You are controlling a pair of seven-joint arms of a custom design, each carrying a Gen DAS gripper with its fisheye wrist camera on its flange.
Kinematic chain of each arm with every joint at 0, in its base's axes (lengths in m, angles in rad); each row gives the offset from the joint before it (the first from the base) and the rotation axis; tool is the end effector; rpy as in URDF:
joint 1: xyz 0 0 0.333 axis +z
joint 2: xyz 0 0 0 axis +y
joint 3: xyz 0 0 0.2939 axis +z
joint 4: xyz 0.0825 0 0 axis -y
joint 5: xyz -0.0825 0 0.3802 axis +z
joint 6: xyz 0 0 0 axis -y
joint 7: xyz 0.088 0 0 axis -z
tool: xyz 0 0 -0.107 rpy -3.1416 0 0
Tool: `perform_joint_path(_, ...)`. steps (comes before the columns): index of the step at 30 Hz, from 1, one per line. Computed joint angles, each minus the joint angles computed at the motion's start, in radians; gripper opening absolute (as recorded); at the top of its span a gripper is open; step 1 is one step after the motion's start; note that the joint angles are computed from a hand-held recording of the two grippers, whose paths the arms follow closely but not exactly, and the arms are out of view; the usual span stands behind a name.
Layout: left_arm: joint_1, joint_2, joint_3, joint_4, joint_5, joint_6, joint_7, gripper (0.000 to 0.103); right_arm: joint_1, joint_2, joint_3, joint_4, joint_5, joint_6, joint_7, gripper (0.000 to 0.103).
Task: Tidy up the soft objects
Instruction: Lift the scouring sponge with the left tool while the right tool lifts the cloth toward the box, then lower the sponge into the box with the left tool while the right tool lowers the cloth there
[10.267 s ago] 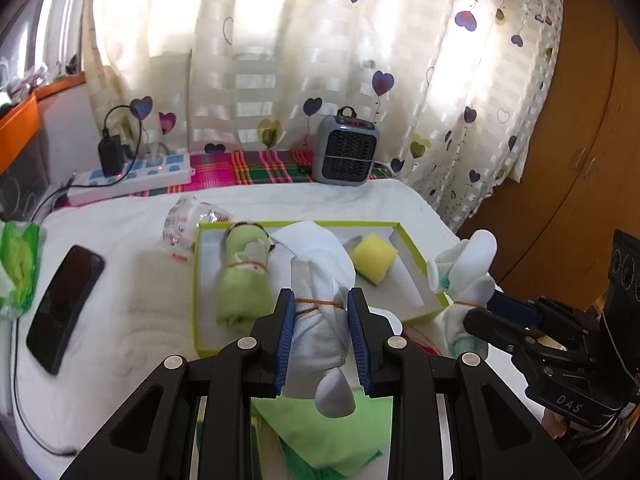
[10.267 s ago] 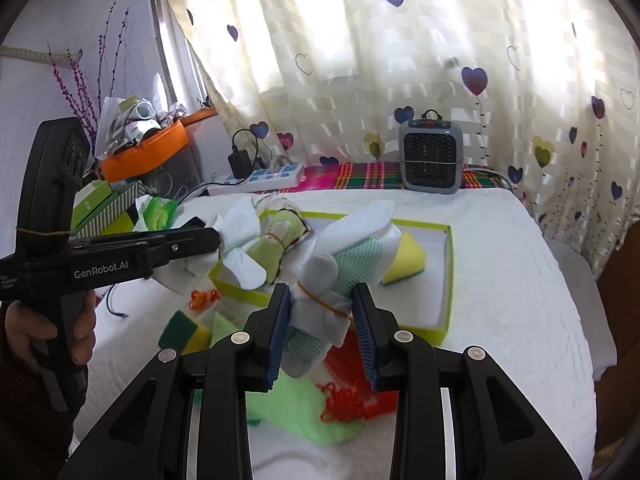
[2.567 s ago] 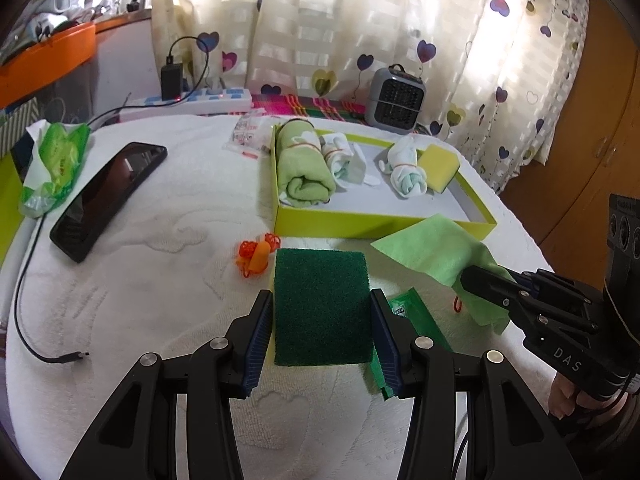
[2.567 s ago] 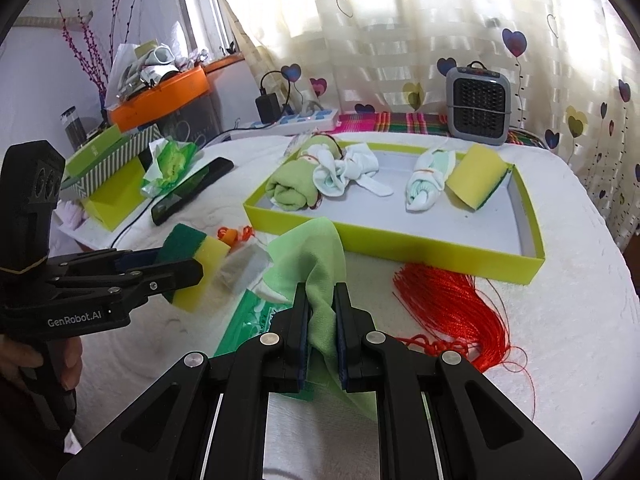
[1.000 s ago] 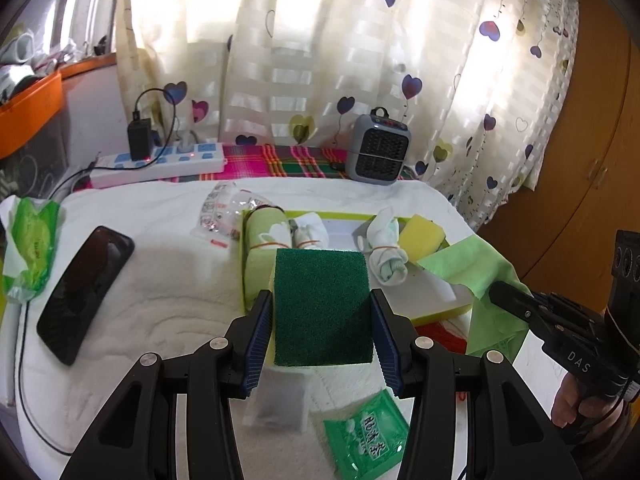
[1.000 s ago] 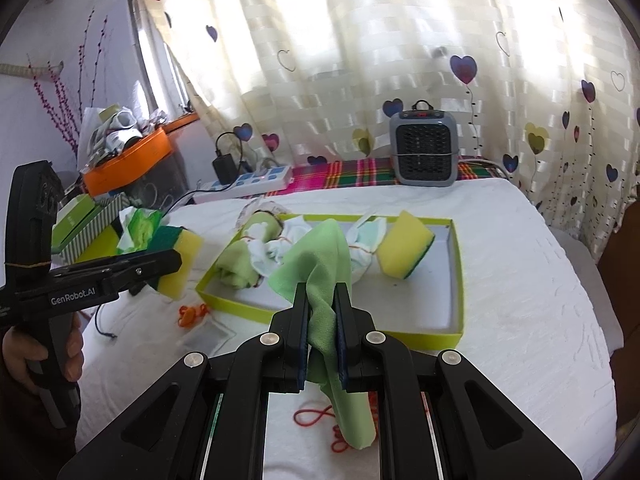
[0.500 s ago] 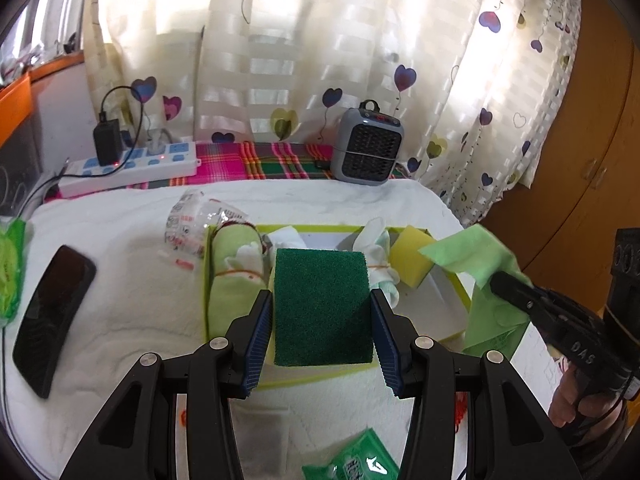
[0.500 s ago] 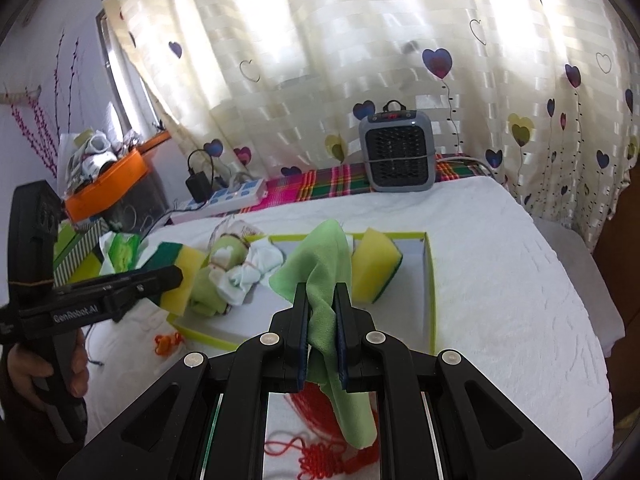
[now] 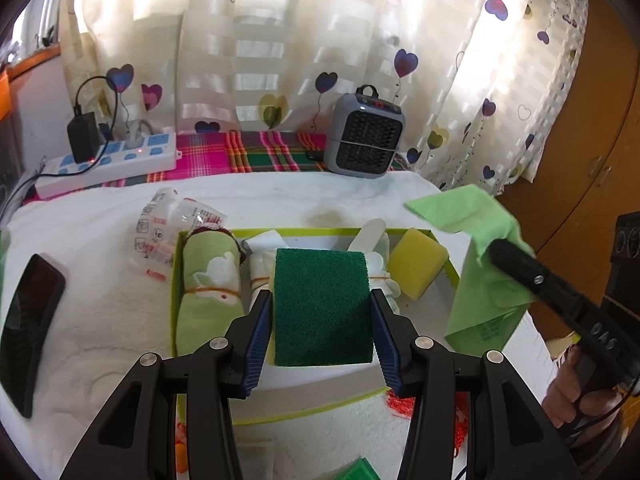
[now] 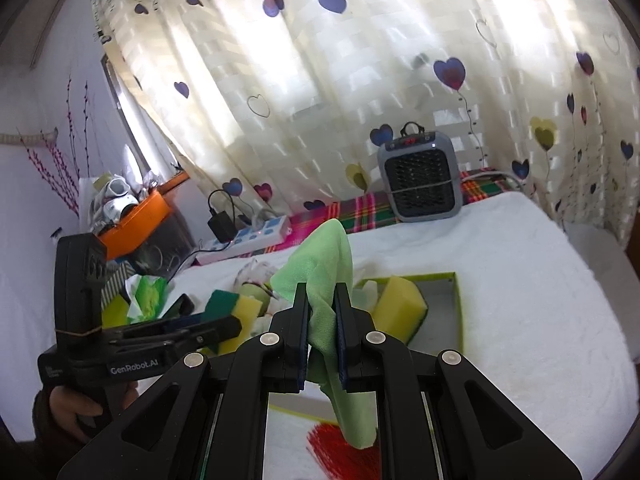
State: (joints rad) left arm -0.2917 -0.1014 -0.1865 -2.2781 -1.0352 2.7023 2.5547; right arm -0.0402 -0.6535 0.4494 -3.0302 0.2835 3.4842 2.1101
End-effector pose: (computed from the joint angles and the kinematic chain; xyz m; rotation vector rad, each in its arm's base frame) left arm 0.4855 -0.2199 0.4225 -1.2923 2.5155 -1.1780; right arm 0.3311 0.0993 0.4159 -1.1824 1.7463 -0.6426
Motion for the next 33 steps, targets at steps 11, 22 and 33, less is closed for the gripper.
perform_joint_path(11, 0.006, 0.063, -0.029, 0.046, 0.073, 0.012, -0.059, 0.046, 0.032, 0.088, -0.086, 0.006, -0.029, -0.031, -0.056, 0.012)
perform_joint_path(22, 0.012, 0.11, -0.056, 0.071, 0.141, 0.029, -0.111, 0.046, 0.094, 0.11, -0.197, 0.005, -0.108, -0.084, -0.098, 0.012)
perform_joint_path(33, 0.016, 0.149, -0.079, 0.092, 0.189, 0.065, -0.142, 0.046, 0.052, 0.104, -0.16, 0.021, -0.161, -0.171, -0.092, 0.012)
